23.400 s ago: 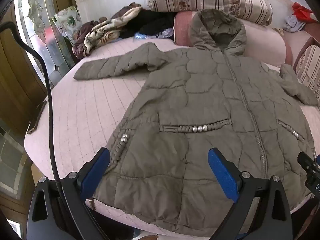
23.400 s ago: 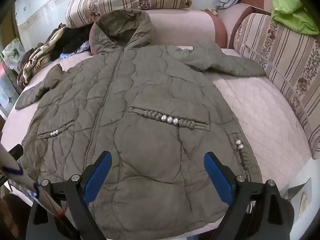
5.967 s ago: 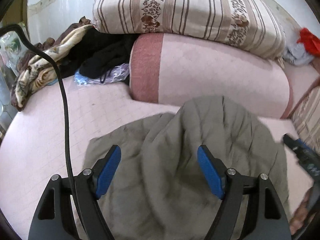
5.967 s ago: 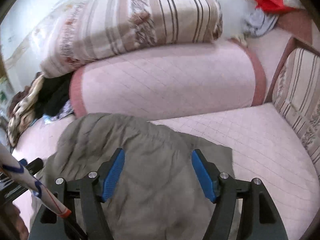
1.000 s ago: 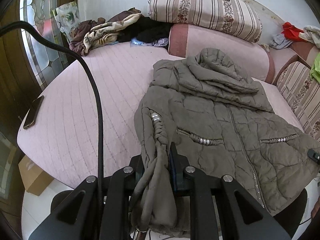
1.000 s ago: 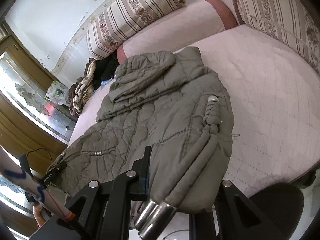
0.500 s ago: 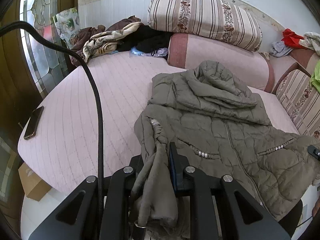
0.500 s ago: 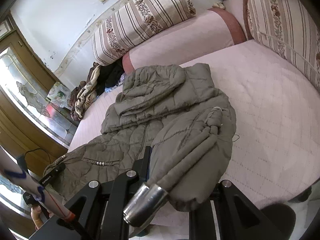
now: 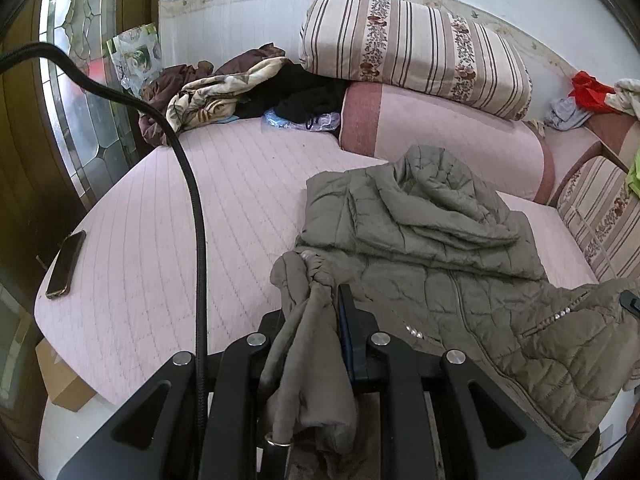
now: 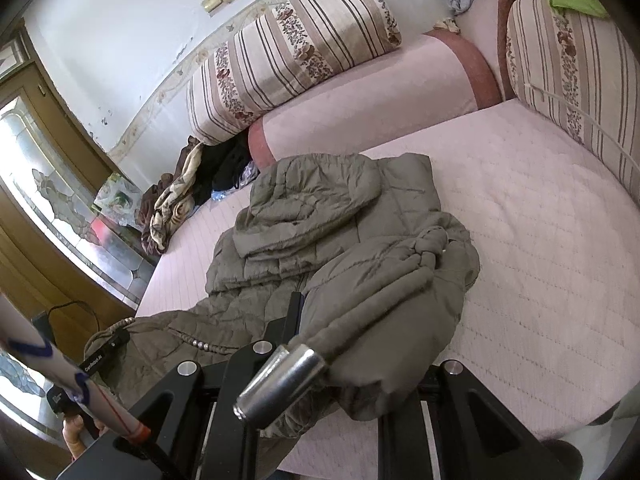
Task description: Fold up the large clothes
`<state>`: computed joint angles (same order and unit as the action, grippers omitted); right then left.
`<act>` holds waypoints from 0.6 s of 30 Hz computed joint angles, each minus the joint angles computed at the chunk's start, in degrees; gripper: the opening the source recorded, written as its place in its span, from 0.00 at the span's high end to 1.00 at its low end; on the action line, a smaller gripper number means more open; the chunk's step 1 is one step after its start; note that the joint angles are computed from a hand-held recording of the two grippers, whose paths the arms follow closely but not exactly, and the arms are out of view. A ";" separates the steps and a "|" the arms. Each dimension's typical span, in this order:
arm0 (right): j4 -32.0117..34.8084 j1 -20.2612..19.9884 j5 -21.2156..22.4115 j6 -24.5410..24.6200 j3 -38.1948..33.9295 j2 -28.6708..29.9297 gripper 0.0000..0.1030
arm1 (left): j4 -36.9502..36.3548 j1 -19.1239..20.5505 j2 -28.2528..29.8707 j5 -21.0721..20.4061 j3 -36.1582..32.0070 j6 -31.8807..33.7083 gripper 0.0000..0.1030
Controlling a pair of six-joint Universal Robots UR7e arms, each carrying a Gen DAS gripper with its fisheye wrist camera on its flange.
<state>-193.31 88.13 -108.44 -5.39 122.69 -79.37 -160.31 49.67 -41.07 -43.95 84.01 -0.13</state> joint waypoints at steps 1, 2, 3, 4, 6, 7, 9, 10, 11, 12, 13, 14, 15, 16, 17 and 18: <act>0.15 0.09 -0.12 0.13 -0.37 0.19 0.84 | 0.06 -0.02 0.19 0.01 -0.37 0.07 0.83; 0.41 0.14 -0.15 0.21 -0.81 0.35 0.84 | 0.13 0.03 0.43 -0.07 -0.92 0.34 0.83; 0.61 0.22 -0.22 0.26 -1.23 0.56 0.84 | 0.23 0.05 0.69 -0.09 -1.42 0.48 0.83; 0.77 0.28 -0.30 0.35 -1.64 0.78 0.84 | 0.33 0.07 0.99 -0.04 -1.95 0.63 0.83; 1.38 0.23 -0.22 0.57 -2.65 1.17 0.84 | 0.64 0.12 1.67 0.10 -3.12 0.97 0.83; 1.48 0.17 -0.17 0.74 -2.97 1.34 0.84 | 0.77 0.16 1.94 0.13 -3.61 1.13 0.83; 1.98 0.01 -0.08 1.15 -3.95 1.79 0.84 | 1.12 0.23 2.63 0.26 -4.82 1.32 0.83; 2.35 -0.08 -0.03 1.28 -4.59 2.06 0.84 | 1.29 0.27 2.94 0.31 -5.39 1.37 0.83; 2.70 -0.13 -0.08 1.30 -5.23 2.35 0.84 | 1.52 0.36 3.24 0.31 -5.99 1.44 0.83; 2.86 -0.10 -0.22 1.28 -5.69 2.63 0.84 | 1.79 0.46 3.64 0.32 -6.69 1.42 0.83; 3.18 -0.09 -0.30 1.25 -6.25 2.91 0.84 | 2.04 0.53 3.89 0.33 -7.16 1.37 0.83; 3.69 -0.16 -0.24 1.19 -6.86 3.16 0.84 | 2.43 0.63 4.23 0.31 -7.83 1.28 0.83; 4.08 -0.15 -0.23 1.27 -7.39 3.43 0.84 | 2.81 0.74 4.52 0.29 -8.42 1.17 0.83; 4.39 -0.09 -0.33 1.36 -8.02 3.84 0.84 | 3.24 0.87 4.90 0.29 -9.15 1.07 0.83; 4.78 -0.11 -0.38 1.25 -8.60 4.14 0.84 | 3.68 1.00 5.35 0.33 -9.96 1.06 0.83; 4.91 -0.05 -0.54 1.25 -9.01 4.43 0.84 | 4.08 1.13 5.70 0.33 -10.69 1.17 0.83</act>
